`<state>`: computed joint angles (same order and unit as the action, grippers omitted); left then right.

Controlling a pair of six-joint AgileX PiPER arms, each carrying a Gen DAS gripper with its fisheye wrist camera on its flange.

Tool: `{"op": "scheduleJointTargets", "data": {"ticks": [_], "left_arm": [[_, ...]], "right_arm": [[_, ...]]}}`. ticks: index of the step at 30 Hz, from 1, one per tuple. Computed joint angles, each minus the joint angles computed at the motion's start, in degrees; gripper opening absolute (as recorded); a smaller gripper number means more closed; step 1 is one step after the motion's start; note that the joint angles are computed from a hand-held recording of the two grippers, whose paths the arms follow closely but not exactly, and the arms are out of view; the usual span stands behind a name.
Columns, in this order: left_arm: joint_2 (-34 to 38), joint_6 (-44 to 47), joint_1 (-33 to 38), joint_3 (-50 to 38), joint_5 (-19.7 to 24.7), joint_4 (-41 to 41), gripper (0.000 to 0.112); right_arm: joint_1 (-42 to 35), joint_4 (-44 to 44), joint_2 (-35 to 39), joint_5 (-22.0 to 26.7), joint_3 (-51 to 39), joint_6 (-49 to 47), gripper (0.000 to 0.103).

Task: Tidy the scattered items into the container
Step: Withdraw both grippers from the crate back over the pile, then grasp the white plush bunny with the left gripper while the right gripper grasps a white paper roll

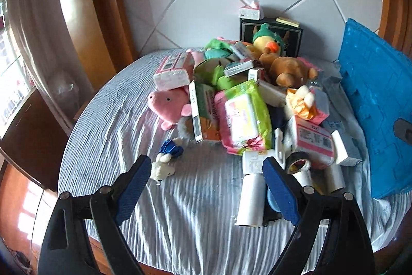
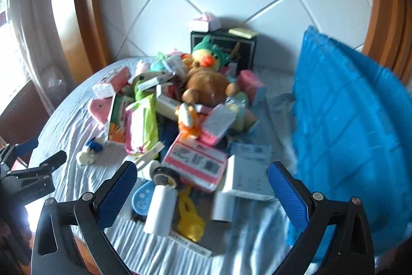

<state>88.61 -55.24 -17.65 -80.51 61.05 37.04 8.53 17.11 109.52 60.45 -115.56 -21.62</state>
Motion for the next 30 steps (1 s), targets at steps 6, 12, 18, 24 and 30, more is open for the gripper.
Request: {"op": "scheduleJointTargets", "data": {"ticks": [6, 12, 18, 24, 30], "left_arm": [[-3.20, -6.55, 7.01, 13.69, -7.02, -0.85, 0.089], [-2.86, -5.16, 12.87, 19.64, -12.29, -3.27, 0.089], [0.76, 6.44, 19.55, 18.85, -18.45, -7.39, 0.089], [5.50, 30.29, 29.79, 16.94, -27.16, -20.05, 0.089], [11.09, 56.18, 35.31, 12.87, -29.63, -35.78, 0.089]], "right_arm": [[0.24, 4.16, 5.00, -2.11, 3.00, -1.86, 0.103], [0.99, 3.34, 9.75, -0.79, 4.03, 0.74, 0.103], [4.05, -1.17, 8.59, -5.06, 8.29, 7.96, 0.103], [11.35, -11.37, 5.36, -11.22, 13.73, 26.33, 0.103], [20.44, -22.01, 3.14, -14.44, 18.47, 45.27, 0.103]]}}
